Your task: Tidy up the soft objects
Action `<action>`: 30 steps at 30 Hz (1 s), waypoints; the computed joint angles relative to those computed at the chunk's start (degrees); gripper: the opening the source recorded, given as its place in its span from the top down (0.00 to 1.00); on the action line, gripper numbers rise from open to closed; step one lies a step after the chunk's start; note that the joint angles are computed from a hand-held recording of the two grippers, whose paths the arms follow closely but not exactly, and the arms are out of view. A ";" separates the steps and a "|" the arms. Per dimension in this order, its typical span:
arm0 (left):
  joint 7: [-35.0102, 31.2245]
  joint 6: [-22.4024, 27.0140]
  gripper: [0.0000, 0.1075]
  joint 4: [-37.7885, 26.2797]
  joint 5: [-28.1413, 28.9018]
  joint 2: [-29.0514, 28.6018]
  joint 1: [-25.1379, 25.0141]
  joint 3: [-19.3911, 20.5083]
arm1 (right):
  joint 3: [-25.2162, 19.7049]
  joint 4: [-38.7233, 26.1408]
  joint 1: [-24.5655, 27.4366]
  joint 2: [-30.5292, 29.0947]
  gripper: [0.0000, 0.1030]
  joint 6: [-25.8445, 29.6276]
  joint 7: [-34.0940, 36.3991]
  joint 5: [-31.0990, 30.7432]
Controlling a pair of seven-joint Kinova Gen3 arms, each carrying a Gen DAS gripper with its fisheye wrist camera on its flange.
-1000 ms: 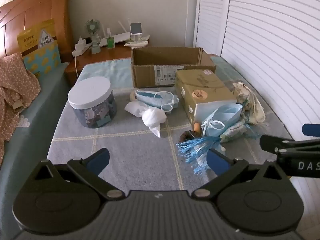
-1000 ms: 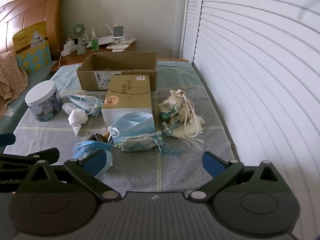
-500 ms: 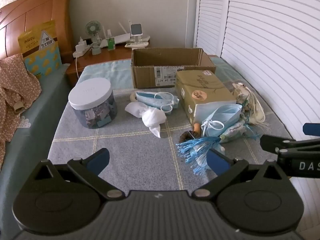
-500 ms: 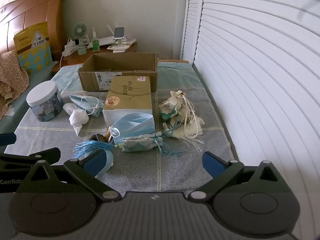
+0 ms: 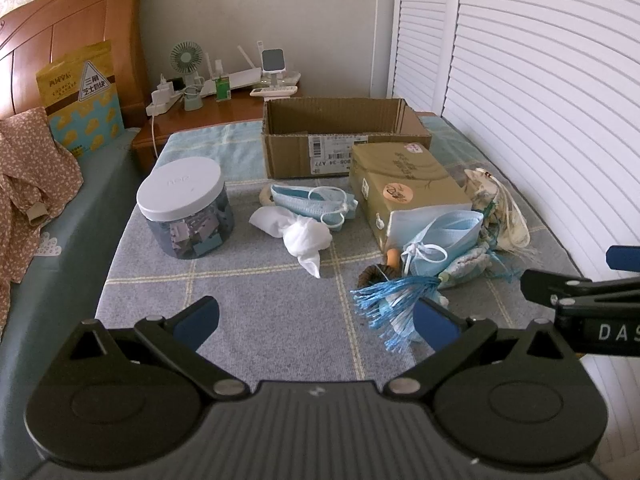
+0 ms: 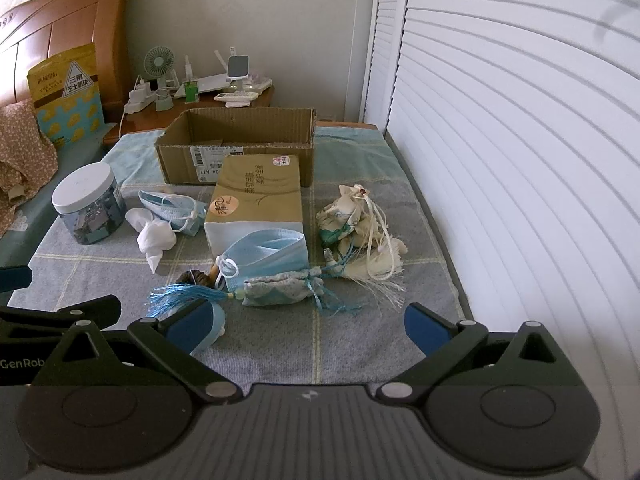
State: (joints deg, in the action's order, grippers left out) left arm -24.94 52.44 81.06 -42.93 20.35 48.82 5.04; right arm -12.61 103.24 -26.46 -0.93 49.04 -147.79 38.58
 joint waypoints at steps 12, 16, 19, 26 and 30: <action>-0.28 0.54 0.05 -0.93 0.07 0.27 0.20 -0.14 | 0.05 -0.01 0.24 -0.12 0.00 -0.20 0.32 -0.15; -0.24 0.52 0.05 -0.93 0.02 0.26 0.21 -0.14 | 0.10 -0.09 0.34 -0.12 0.00 -0.27 0.55 -0.27; -0.17 0.46 0.05 -0.83 -0.06 0.25 0.24 -0.16 | 0.06 -0.12 0.28 -0.07 0.00 -0.15 0.49 -0.17; -0.03 0.26 0.05 -0.65 -0.15 0.19 0.21 -0.19 | 0.10 -0.19 0.30 -0.05 0.00 -0.14 0.50 -0.12; -0.05 0.38 0.05 -0.77 -0.08 0.23 0.19 -0.14 | 0.08 -0.12 0.29 -0.08 0.00 -0.23 0.43 0.02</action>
State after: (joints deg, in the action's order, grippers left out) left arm -24.99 52.82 80.29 -43.01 20.58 49.01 4.90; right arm -12.53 103.12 -26.17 -1.00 48.81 -147.37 38.60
